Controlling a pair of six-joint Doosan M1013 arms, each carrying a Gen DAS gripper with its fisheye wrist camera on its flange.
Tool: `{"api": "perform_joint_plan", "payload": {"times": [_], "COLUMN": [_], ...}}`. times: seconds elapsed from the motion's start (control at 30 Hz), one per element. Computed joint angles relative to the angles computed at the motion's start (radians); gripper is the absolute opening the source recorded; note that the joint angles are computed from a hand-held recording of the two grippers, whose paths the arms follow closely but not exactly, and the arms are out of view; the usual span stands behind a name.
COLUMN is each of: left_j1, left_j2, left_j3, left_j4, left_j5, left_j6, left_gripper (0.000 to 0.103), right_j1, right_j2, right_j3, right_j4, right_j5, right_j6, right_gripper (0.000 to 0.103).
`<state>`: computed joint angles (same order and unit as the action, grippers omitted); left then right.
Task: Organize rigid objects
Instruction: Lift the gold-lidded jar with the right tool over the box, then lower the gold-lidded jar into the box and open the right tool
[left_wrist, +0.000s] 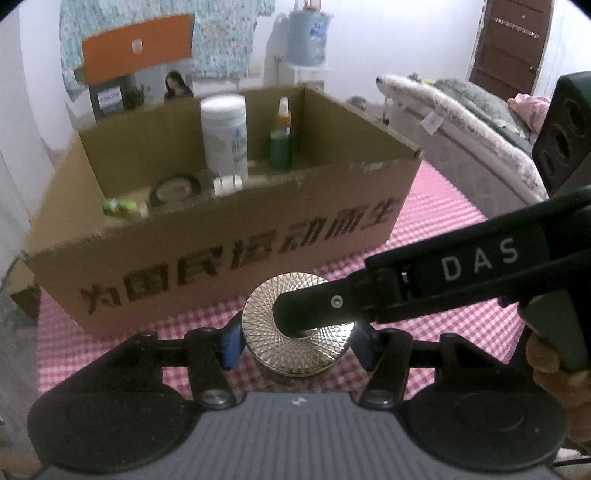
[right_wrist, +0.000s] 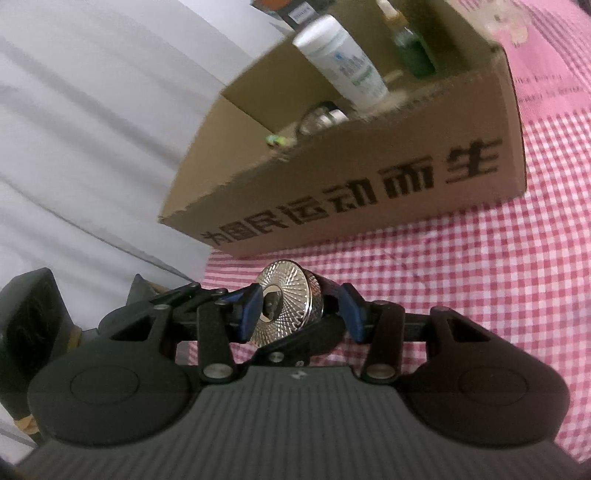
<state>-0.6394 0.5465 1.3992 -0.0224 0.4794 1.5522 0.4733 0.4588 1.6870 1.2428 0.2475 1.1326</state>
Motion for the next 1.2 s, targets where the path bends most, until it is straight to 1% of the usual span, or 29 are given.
{"api": "perform_joint_plan", "payload": {"times": [0.17, 0.27, 0.33, 0.37, 0.47, 0.53, 0.63, 0.77, 0.97, 1.07, 1.2], "left_j1": [-0.009, -0.014, -0.015, -0.014, -0.011, -0.008, 0.000, 0.008, 0.020, 0.028, 0.033], "left_j2": [-0.039, -0.050, -0.045, -0.040, -0.014, 0.012, 0.065, 0.128, 0.212, 0.244, 0.269], "left_j3": [0.019, 0.008, -0.016, -0.033, -0.093, -0.141, -0.228, -0.317, -0.434, -0.480, -0.514], "left_j4": [0.082, 0.131, 0.130, 0.118, 0.071, 0.033, -0.046, -0.093, -0.126, -0.156, -0.169], "left_j5": [-0.067, -0.097, -0.104, -0.101, -0.089, -0.061, 0.003, 0.078, 0.191, 0.243, 0.280], "left_j6": [-0.060, -0.092, -0.086, -0.075, -0.028, 0.000, 0.041, 0.047, 0.024, 0.015, 0.008], "left_gripper": [0.059, 0.059, 0.059, 0.059, 0.059, 0.059, 0.059, 0.059, 0.059, 0.059, 0.059], "right_j1": [0.013, 0.014, 0.010, 0.006, -0.011, -0.027, -0.058, -0.096, -0.127, -0.133, -0.134], "right_j2": [-0.037, -0.056, -0.068, -0.072, -0.080, -0.078, -0.060, -0.027, 0.036, 0.062, 0.094], "right_j3": [0.004, -0.004, -0.012, -0.020, -0.042, -0.064, -0.108, -0.165, -0.246, -0.280, -0.326], "right_j4": [0.083, 0.119, 0.095, 0.060, -0.082, -0.198, -0.376, -0.532, -0.662, -0.705, -0.765], "right_j5": [-0.049, -0.071, -0.081, -0.084, -0.080, -0.060, 0.000, 0.090, 0.209, 0.258, 0.312], "right_j6": [-0.148, -0.231, -0.244, -0.228, -0.131, -0.028, 0.137, 0.289, 0.393, 0.421, 0.451], "right_gripper": [0.046, 0.046, 0.046, 0.046, 0.047, 0.047, 0.047, 0.048, 0.049, 0.049, 0.049]}}
